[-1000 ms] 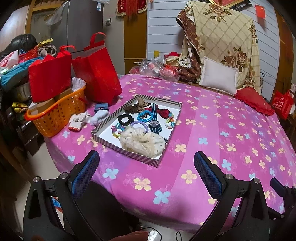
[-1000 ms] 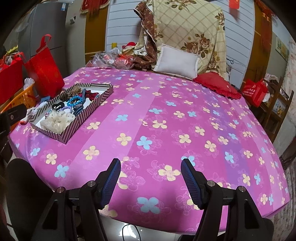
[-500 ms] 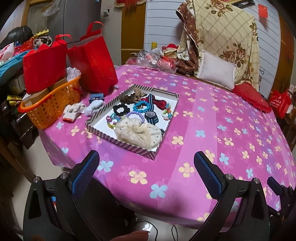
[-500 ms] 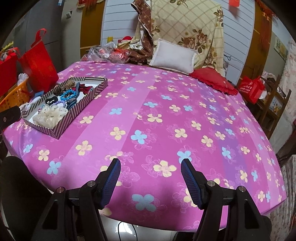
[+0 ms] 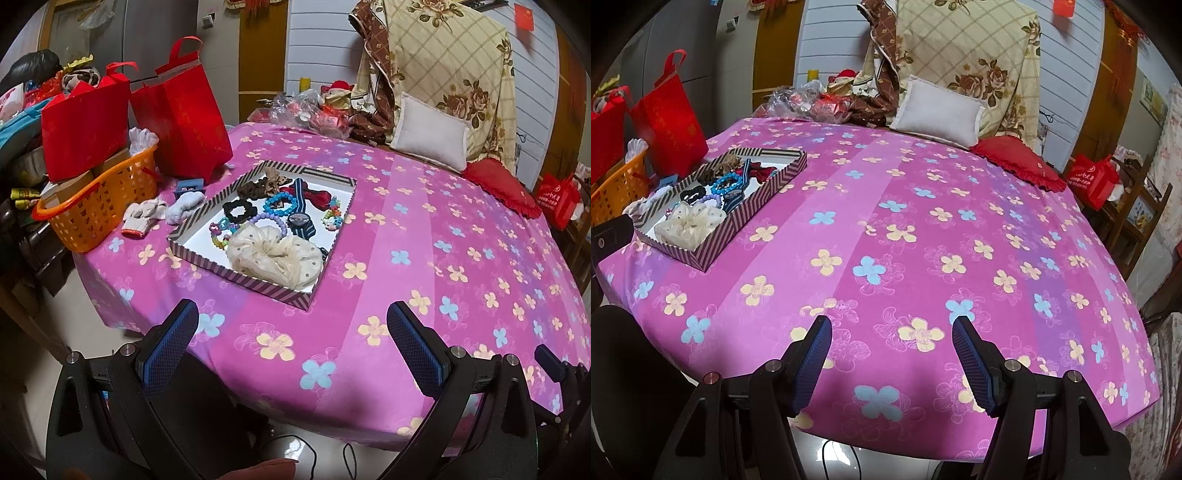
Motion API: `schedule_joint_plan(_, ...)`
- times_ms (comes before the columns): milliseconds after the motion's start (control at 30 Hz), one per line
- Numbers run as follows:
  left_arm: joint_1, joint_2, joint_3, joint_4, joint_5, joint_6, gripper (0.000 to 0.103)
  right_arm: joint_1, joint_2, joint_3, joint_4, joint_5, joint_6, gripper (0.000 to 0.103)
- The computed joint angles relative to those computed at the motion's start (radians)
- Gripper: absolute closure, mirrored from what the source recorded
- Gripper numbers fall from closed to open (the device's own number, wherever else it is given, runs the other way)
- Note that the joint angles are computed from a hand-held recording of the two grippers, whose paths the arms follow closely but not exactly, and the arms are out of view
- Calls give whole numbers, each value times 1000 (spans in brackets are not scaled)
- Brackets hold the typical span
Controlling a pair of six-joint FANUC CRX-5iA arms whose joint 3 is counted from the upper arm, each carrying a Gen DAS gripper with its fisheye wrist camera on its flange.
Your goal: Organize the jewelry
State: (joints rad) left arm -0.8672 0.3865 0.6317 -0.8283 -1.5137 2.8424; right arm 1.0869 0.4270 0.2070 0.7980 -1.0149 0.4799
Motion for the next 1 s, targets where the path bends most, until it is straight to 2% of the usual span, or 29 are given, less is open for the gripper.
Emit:
schedule_joint_plan(500,2,-6,-12,2,4,8,1,11,9,10,18,-17,-1,38)
schedule_joint_plan(1000,15,-71,-122,23,42,78,1,32,34,40,31,-32,32,38)
